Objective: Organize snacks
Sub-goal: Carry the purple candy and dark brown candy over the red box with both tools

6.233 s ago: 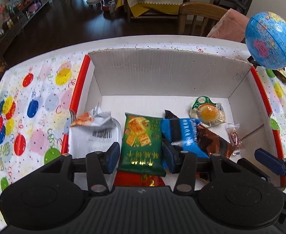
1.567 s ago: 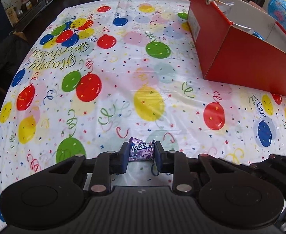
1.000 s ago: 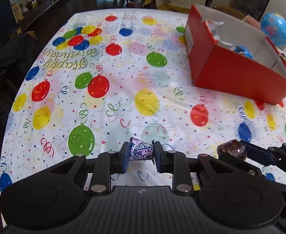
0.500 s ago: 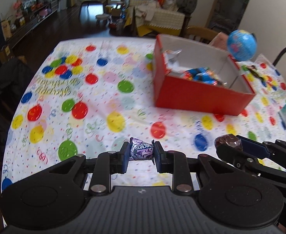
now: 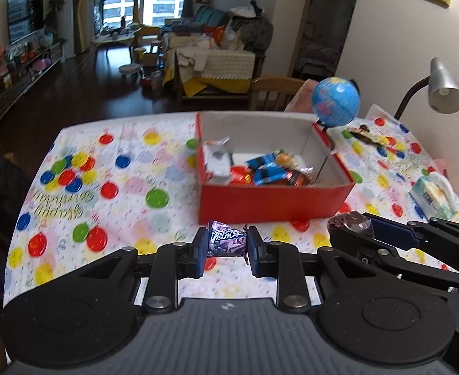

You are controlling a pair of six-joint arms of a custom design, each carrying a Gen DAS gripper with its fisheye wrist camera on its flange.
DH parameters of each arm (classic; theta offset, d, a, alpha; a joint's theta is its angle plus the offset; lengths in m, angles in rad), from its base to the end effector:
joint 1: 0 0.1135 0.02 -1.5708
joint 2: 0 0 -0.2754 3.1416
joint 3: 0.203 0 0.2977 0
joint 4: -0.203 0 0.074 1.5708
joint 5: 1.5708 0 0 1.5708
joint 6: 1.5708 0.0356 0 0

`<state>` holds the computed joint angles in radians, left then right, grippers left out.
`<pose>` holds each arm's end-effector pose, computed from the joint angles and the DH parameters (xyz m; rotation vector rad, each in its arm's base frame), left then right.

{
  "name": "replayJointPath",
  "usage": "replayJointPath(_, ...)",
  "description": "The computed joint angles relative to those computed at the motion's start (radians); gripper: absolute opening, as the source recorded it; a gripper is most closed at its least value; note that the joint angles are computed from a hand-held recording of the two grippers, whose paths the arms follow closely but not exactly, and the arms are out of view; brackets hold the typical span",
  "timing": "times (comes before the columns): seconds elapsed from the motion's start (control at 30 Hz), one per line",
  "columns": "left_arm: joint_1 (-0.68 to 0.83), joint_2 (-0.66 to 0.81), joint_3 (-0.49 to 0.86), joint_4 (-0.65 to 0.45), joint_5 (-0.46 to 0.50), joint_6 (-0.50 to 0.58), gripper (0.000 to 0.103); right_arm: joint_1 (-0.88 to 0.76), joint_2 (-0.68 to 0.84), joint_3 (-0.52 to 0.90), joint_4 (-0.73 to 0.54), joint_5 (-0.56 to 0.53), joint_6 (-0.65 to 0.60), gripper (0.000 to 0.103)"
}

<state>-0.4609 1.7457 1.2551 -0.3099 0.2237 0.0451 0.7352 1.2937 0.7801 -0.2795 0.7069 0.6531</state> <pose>0.3808 -0.1979 0.2222 0.7043 2.2890 -0.4631 0.2373 0.1834 0.2154 0.2332 2.1310 -0.0455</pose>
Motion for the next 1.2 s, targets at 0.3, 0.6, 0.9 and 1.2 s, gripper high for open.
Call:
replayJointPath(0.3, -0.065, 0.091, 0.15, -0.013, -0.016, 0.019, 0.025, -0.129, -0.069, -0.018, 0.017, -0.011, -0.11, 0.028)
replayJointPath(0.6, -0.14, 0.282, 0.389, -0.083, -0.084, -0.012, 0.026, -0.33, -0.083, -0.052, 0.114, -0.149, -0.261, 0.028)
replayJointPath(0.9, -0.18, 0.535, 0.71, -0.217, -0.141, -0.062, 0.025, -0.537, 0.022, -0.049, 0.213, -0.338, -0.361, 0.028)
replayJointPath(1.2, -0.204, 0.831, 1.128, -0.422, -0.18, -0.083, 0.026, -0.668, 0.208, 0.025, 0.283, -0.475, -0.439, 0.028)
